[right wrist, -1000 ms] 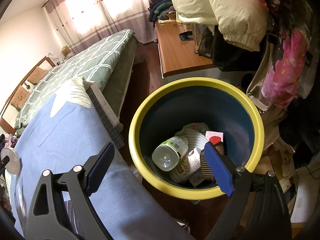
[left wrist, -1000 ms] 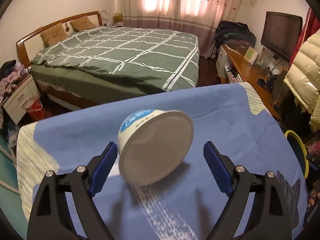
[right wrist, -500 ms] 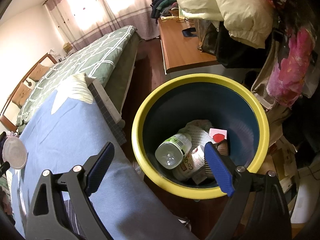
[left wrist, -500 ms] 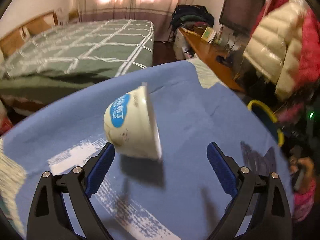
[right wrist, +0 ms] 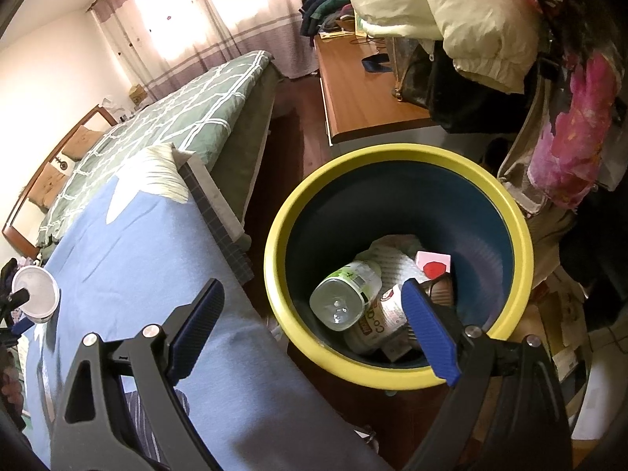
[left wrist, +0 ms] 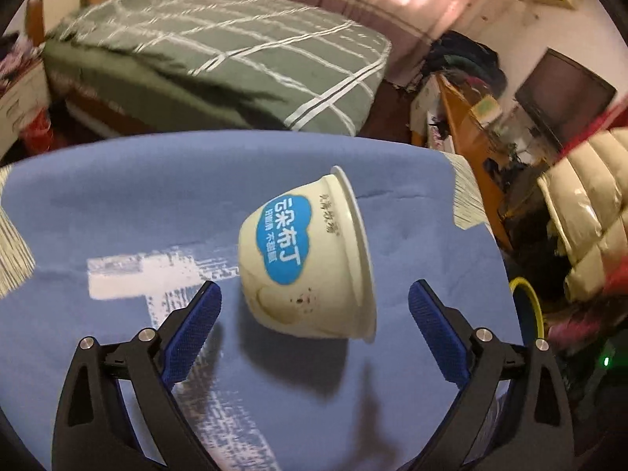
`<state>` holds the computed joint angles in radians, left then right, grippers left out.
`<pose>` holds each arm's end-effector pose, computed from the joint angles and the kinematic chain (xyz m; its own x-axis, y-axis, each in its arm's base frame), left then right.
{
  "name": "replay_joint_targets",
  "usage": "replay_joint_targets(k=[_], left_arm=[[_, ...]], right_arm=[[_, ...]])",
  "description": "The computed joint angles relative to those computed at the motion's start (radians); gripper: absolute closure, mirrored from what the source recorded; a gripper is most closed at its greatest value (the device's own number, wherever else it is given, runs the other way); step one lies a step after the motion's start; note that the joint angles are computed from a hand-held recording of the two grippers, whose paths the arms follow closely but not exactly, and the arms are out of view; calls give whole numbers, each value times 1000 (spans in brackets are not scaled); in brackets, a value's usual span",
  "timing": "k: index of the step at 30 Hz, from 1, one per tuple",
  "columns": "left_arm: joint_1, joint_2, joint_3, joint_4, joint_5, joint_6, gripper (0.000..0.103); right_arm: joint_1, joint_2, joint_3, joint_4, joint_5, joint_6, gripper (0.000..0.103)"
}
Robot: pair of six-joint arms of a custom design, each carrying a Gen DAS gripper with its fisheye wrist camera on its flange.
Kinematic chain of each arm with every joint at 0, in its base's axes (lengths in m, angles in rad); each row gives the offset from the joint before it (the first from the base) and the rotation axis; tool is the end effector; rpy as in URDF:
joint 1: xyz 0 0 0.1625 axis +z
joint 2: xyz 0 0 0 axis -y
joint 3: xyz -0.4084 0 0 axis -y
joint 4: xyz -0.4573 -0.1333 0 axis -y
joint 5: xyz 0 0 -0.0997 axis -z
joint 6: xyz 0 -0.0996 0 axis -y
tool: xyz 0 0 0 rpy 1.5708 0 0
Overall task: Collect trash
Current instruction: 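Grasp the white pudding cup with the left gripper, then carry the pudding cup over the bin and open the left gripper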
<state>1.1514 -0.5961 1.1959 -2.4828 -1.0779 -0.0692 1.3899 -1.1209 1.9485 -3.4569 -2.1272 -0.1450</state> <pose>-0.1762 -0.8382 0.0808 -0.8885 0.1654 -0.4280 0.3269 0.8827 -0.3376 -0.0303 -0.6142 0.2390 -0.7573 0.5296 0.3821 -0.0215 0.5646 -0.8251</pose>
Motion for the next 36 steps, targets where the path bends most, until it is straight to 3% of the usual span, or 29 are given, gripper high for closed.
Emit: replay_joint_targets(k=[1,3,4,10,14,19,25,36], left_arm=[[-1,8,-5,2,17,-2,24],[-5,25,-14,3,46,-11,47],[-6,30,-17,3,53,-17,49],[-60,11,78,-173,172,98,50],[-120,-18,163,-265,208,176,50],[-192,-37,242,-299,190,205,50],[-278,24,237,-262,117,215,50],[-393,284,18,-158,-6,228,50]], right_arm=[[0,0,1,0,3,-1,16],[0,-3,6,-2,10,-3,16],[-1,-5,8,-3,13,-4,16],[-10,-42,48,5,76,-1,16],[-14,-76,81,2,110,-16,16],[-27,-144,142,-20,132,-59,16],[-57,-246,218,-70,142,-110,16],[-139,-359,313,-150,131,-182,16]])
